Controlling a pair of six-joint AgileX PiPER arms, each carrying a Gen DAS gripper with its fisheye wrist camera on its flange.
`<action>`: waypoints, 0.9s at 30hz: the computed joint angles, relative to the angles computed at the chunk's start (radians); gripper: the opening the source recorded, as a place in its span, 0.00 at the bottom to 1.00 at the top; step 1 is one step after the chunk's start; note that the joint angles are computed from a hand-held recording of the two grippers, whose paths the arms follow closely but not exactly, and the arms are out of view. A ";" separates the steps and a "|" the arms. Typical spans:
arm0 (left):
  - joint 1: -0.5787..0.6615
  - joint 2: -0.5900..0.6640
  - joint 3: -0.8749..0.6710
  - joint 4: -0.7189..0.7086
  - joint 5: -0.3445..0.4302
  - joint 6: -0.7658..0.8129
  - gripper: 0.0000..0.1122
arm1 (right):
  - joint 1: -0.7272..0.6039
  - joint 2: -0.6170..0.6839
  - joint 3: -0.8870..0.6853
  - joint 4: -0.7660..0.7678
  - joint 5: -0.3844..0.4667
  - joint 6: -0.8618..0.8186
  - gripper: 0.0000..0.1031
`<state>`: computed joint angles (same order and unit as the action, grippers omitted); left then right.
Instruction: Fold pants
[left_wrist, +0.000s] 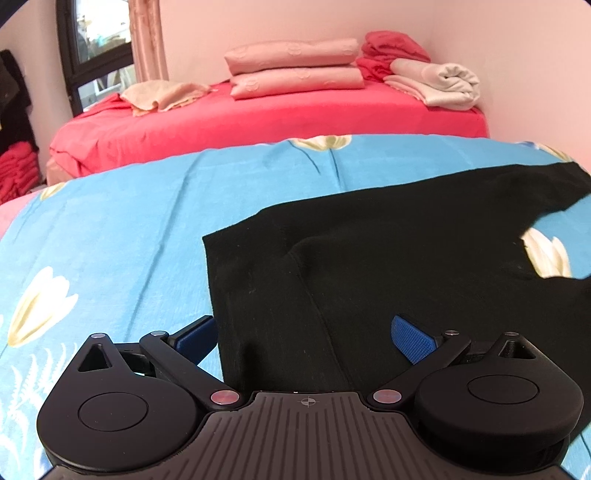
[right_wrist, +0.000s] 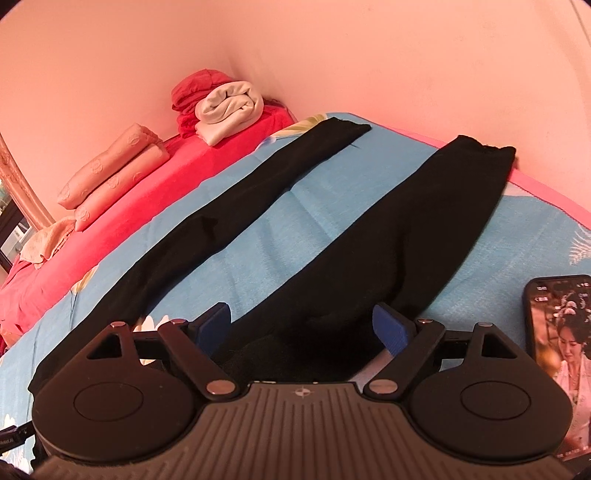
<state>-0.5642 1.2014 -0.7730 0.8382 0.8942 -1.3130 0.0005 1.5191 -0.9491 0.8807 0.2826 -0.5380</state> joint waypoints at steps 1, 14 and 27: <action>-0.017 -0.010 0.003 0.000 0.011 0.001 0.92 | -0.008 -0.003 0.003 0.014 0.007 -0.015 0.84; -0.639 -0.170 0.206 0.079 0.169 0.039 0.92 | -0.129 0.045 -0.087 -0.138 0.117 0.196 0.84; -0.513 -0.212 0.299 0.116 -0.003 0.068 0.92 | -0.169 0.213 -0.180 -0.072 0.034 0.282 0.52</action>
<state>-1.0775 0.9890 -0.4741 0.9543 0.8916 -1.2449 -0.1685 1.7318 -1.1287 0.8085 0.3166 -0.2559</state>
